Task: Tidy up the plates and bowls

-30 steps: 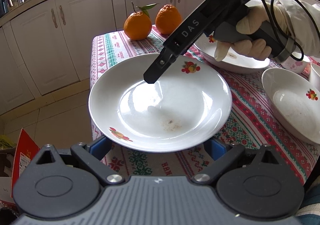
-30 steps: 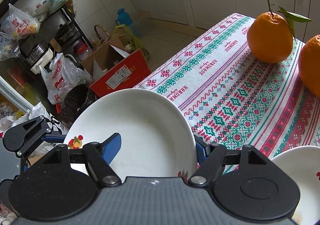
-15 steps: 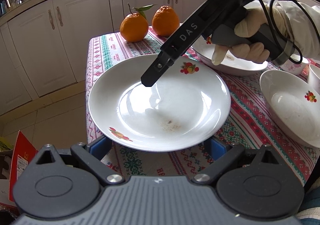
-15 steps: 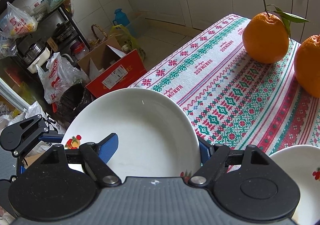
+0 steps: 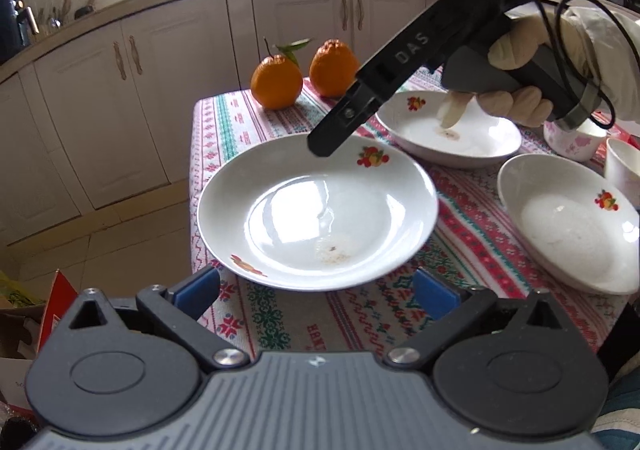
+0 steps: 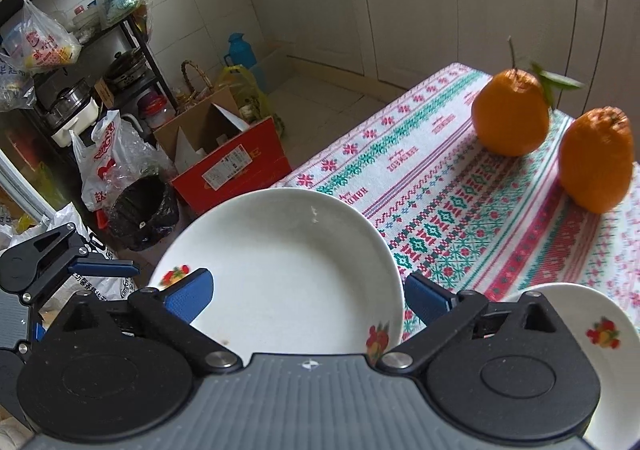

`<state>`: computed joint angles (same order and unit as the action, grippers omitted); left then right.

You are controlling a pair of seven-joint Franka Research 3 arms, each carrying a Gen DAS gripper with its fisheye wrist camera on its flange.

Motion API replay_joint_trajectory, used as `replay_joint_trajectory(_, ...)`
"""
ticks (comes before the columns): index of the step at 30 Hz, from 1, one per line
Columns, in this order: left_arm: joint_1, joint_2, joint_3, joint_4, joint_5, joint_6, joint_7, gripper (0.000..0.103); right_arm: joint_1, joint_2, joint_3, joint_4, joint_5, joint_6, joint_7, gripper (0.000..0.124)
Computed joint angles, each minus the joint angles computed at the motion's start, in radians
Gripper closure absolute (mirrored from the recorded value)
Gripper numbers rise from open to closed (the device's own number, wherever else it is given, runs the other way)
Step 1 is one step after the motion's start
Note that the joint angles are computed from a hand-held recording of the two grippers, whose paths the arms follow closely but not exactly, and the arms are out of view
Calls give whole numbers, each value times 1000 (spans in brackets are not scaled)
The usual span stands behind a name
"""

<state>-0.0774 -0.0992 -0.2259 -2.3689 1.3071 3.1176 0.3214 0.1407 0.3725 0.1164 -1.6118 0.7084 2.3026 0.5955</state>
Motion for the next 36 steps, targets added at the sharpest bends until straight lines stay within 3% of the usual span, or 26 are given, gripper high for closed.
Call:
replay_joint_trajectory(9, -9, -91, -45, -47, 125, -17, -172, 1, 8, -278, -31, -301, 101, 129, -113, 21)
replay_joint_trajectory(15, -42, -117, -62, -53, 229, -30, -300, 1, 47, -489, -83, -558, 197, 267, -229, 21)
replay_joint_trajectory(22, -96, -121, -54, -63, 220, -40, -323, 1, 104, -674, -149, -805, 279, 426, -319, 21)
replay_joint_trajectory(29, -121, -85, -59, -54, 211, -7, -313, 1, 132, -772, -210, -926, 308, 477, -295, 21)
replay_joint_trajectory(36, -143, -22, -64, -21, 175, 12, -230, 1, 94, -760, -242, -912, 241, 424, -188, 21)
